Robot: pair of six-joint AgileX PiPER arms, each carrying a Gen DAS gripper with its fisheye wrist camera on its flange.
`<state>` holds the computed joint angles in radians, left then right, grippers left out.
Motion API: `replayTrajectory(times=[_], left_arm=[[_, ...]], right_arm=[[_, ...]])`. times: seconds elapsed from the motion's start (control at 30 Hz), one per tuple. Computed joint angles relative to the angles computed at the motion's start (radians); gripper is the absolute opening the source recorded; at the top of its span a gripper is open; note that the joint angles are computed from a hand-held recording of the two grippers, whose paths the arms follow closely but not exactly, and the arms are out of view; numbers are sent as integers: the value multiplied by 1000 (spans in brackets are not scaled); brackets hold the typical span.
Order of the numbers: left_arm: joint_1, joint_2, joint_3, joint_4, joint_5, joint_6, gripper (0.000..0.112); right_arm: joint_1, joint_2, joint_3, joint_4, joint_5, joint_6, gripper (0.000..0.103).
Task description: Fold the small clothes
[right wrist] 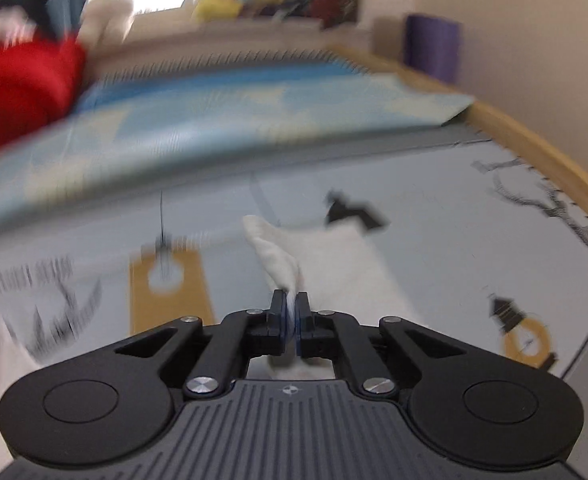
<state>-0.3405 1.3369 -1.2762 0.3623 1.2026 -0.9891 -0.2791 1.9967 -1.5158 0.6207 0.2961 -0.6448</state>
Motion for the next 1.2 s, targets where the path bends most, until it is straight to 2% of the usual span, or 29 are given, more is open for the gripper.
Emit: replayTrajectory(times=[0.17, 0.3, 0.37, 0.47, 0.5, 0.53, 0.57, 0.6, 0.67, 0.73, 0.87, 1.0, 1.03, 1.1, 1.2], left_arm=[[24, -39, -7, -8, 3, -4, 67], [78, -71, 0, -26, 9, -3, 67], [116, -87, 5, -47, 11, -2, 67], [163, -107, 11, -76, 13, 20, 67], [175, -113, 13, -85, 12, 27, 67], [191, -117, 14, -99, 11, 38, 67], [203, -123, 16, -111, 10, 47, 67], [217, -129, 18, -125, 8, 58, 67], [242, -138, 18, -148, 3, 79, 67], [256, -143, 14, -162, 0, 95, 67], [270, -142, 9, -187, -9, 114, 67], [233, -123, 2, -164, -3, 89, 67], [224, -118, 1, -158, 0, 79, 67], [209, -112, 3, -153, 1, 63, 67], [189, -104, 0, -147, 1, 53, 67]], right_arm=[[30, -235, 127, 499, 79, -405, 3], [165, -444, 264, 788, 274, -652, 4], [261, -504, 318, 848, 365, -683, 4], [424, -514, 348, 767, 491, -594, 5], [477, -501, 346, 695, 516, -526, 10], [521, -494, 350, 621, 511, -458, 15], [556, -496, 361, 547, 490, -394, 23], [573, -502, 372, 485, 472, -335, 25], [558, -522, 369, 385, 457, -228, 25], [488, -558, 351, 351, 453, -153, 25], [293, -610, 295, 251, 454, -1, 41], [151, -611, 366, 172, 414, 9, 44], [134, -583, 380, 141, 431, -13, 43], [174, -511, 381, -31, 465, 1, 43], [247, -480, 457, -200, 371, -70, 41]])
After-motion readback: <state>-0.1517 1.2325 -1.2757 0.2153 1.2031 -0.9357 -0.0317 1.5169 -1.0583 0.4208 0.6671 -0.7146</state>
